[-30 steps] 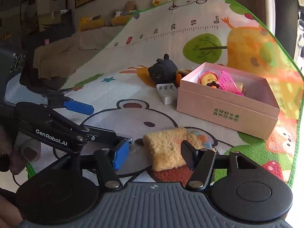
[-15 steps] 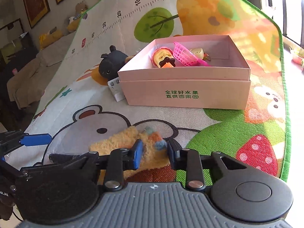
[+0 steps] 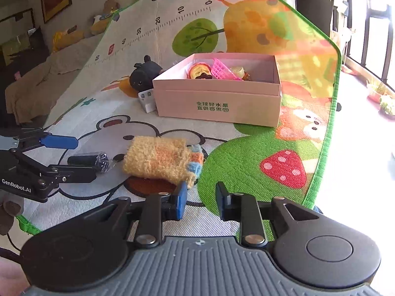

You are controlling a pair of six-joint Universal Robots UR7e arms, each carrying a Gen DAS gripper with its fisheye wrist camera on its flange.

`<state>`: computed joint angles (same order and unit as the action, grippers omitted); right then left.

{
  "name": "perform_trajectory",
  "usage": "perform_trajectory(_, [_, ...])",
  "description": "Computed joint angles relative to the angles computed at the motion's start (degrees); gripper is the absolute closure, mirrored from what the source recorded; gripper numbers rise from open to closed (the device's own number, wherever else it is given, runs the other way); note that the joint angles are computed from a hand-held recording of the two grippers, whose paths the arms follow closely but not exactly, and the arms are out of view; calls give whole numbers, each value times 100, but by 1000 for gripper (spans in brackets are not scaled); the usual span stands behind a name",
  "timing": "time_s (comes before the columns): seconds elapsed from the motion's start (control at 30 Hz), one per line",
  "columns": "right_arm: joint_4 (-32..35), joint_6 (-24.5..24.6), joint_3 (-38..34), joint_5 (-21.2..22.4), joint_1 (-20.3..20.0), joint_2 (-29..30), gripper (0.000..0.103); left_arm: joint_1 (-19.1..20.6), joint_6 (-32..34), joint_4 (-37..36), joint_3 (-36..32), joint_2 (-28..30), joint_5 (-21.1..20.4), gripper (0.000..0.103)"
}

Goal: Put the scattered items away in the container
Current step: 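Hold the black tube in the left tool while right tool grasps the tan plush again, then carry the black tube with the left tool while right tool lifts the tan plush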

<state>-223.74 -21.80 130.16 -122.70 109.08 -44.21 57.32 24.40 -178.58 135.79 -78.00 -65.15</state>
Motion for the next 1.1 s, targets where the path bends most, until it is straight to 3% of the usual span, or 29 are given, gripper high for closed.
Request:
perform_trajectory(0.07, [-157, -40, -178, 106, 21, 148, 22, -17, -51, -6, 15, -9, 129, 8])
perform_trajectory(0.1, [-178, -65, -317, 142, 40, 245, 17, -19, -77, -13, 18, -14, 181, 8])
perform_trajectory(0.27, [403, 62, -1005, 17, 67, 629, 16, 16, -218, 33, -10, -74, 482, 8])
perform_trajectory(0.43, [703, 11, -1190, -47, 50, 807, 15, 71, -280, 144, -7, -184, 602, 7])
perform_trajectory(0.57, [538, -19, -999, 45, 37, 705, 42, 96, -358, 253, -8, -229, 577, 7])
perform_trajectory(0.63, [317, -83, -898, -69, 44, 696, 46, 85, -390, 292, -2, -222, 572, 6])
perform_trajectory(0.87, [-732, -30, -424, -507, 9, 695, 45, -62, -922, 412, 29, -128, 762, 5])
perform_trajectory(1.03, [-1313, -152, -294, -503, -55, 822, 34, -237, -1242, 449, 120, -127, 1238, 5])
perform_trajectory(1.1, [-1424, -189, -334, -492, -61, 908, 28, -239, -1500, 622, 104, -227, 1253, 5])
